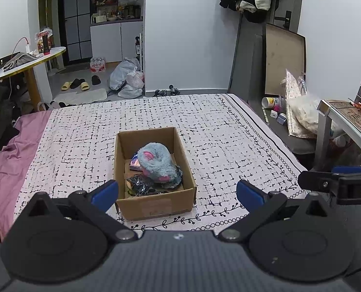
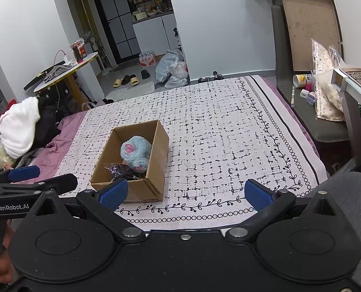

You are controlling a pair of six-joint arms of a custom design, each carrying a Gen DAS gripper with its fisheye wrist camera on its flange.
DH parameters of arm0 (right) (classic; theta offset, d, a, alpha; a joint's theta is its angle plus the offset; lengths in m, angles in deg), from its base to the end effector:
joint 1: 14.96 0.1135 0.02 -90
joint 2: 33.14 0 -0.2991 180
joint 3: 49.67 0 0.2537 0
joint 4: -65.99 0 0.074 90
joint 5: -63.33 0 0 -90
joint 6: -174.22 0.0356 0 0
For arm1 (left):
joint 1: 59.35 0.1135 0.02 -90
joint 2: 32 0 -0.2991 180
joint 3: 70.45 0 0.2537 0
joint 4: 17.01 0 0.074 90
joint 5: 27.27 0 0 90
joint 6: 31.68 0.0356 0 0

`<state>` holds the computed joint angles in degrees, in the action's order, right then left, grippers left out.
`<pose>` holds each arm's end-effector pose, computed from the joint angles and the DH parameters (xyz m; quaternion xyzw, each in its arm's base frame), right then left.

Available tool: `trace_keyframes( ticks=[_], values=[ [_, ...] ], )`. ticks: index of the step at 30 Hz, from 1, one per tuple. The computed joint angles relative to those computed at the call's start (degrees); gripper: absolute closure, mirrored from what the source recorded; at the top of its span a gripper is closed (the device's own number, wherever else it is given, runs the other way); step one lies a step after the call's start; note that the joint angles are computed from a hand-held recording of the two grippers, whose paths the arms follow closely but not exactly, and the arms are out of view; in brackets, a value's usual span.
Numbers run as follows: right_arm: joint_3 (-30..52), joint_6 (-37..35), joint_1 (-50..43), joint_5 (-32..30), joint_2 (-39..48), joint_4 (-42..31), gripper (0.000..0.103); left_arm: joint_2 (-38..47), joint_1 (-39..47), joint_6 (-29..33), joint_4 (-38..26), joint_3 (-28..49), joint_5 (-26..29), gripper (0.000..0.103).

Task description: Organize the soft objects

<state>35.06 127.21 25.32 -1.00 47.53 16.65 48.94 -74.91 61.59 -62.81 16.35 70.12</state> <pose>0.2382 0.1817 0.3512 0.1058 0.8995 0.0929 0.4137 0.2965 -0.0873 0.3646 0.1748 0.8876 -0.1033 0.4135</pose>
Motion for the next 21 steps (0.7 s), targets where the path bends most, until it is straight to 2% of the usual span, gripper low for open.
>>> trace_keyframes(
  ticks=[21],
  values=[
    [-0.96, 0.09, -0.50, -0.08, -0.66, 0.46, 0.000, -0.44, 0.15, 1.08, 0.40, -0.72, 0.60, 0.001]
  ],
)
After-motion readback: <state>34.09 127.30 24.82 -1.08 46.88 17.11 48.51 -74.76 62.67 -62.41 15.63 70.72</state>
